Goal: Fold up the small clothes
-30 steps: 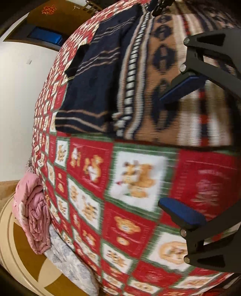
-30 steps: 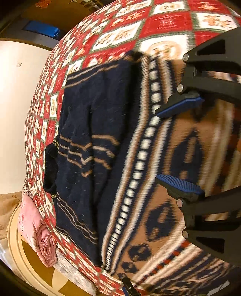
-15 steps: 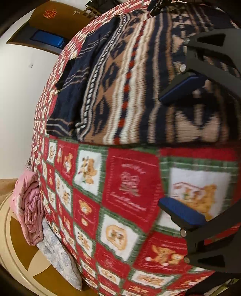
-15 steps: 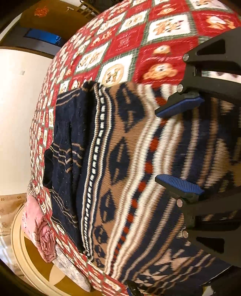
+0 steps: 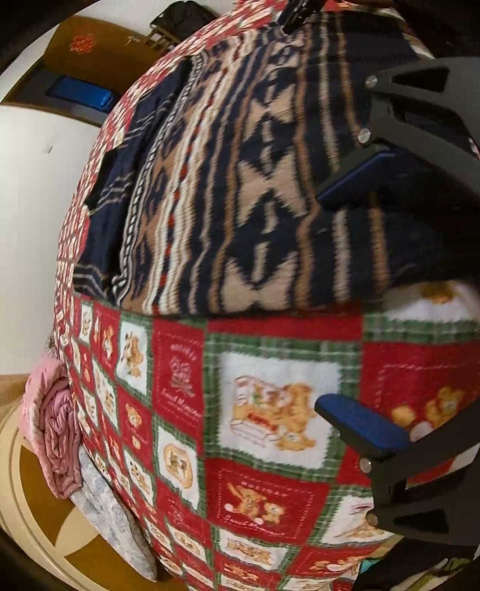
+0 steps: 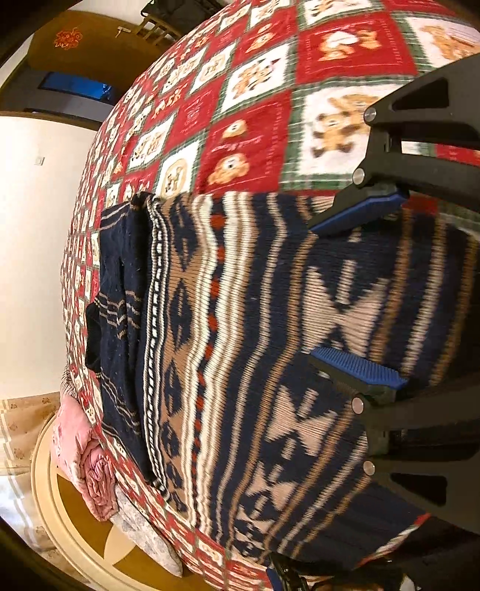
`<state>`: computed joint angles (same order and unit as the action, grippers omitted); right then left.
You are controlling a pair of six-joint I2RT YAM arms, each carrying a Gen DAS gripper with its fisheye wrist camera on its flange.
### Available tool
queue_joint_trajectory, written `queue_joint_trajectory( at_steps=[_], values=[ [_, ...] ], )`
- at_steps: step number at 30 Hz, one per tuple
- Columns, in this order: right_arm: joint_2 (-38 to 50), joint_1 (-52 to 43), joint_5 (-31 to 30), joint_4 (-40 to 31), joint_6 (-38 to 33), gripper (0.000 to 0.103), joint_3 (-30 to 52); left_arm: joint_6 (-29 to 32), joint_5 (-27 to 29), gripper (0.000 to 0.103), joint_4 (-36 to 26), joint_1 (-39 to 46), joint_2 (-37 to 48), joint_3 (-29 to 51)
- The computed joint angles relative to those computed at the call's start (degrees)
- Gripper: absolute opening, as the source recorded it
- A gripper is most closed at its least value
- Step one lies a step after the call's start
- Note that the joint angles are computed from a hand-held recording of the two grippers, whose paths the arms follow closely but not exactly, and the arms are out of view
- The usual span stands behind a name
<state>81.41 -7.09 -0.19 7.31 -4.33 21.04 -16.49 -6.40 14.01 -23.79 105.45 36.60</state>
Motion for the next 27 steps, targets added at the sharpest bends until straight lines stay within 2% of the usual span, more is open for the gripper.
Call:
queue_joint_trajectory(
  at_steps=[4, 8, 12, 14, 21, 24, 27],
  values=[
    [-4.7, 0.99, 0.8, 1.39, -0.11, 0.065, -4.88, -0.35, -0.86, 0.103, 0.18, -1.65, -1.28, -1.97],
    [-8.62, 0.88, 0.58, 0.29, -0.4, 0.065, -7.46, -1.79, 0.11, 0.097, -1.18, -2.45, -2.84, -3.23],
    [-11.95, -1.71, -1.61, -2.4, -0.52, 0.065, -8.64, -2.91, 0.04, 0.094, -2.16, -3.85, -3.45, -4.04],
    [-13.52, -4.17, -3.72, -3.8, -1.14, 0.065, -9.37, -2.84, -0.39, 0.089, -2.12, -4.98, -4.2, -5.02],
    [-24.22, -13.71, -10.45, -15.08, -5.04, 0.065, -12.24, -2.27, 0.91, 0.082, -3.37, -5.9, -5.7, -6.56],
    [-28.31, -16.71, -13.47, -20.92, -7.18, 0.056, -12.8, -1.59, 2.49, 0.074, -4.3, -5.28, -6.93, -7.28],
    [-29.03, -17.48, -14.61, -22.67, -8.33, 0.052, -13.11, -1.65, 4.25, 0.067, -4.39, -4.72, -8.04, -8.37]
  ],
)
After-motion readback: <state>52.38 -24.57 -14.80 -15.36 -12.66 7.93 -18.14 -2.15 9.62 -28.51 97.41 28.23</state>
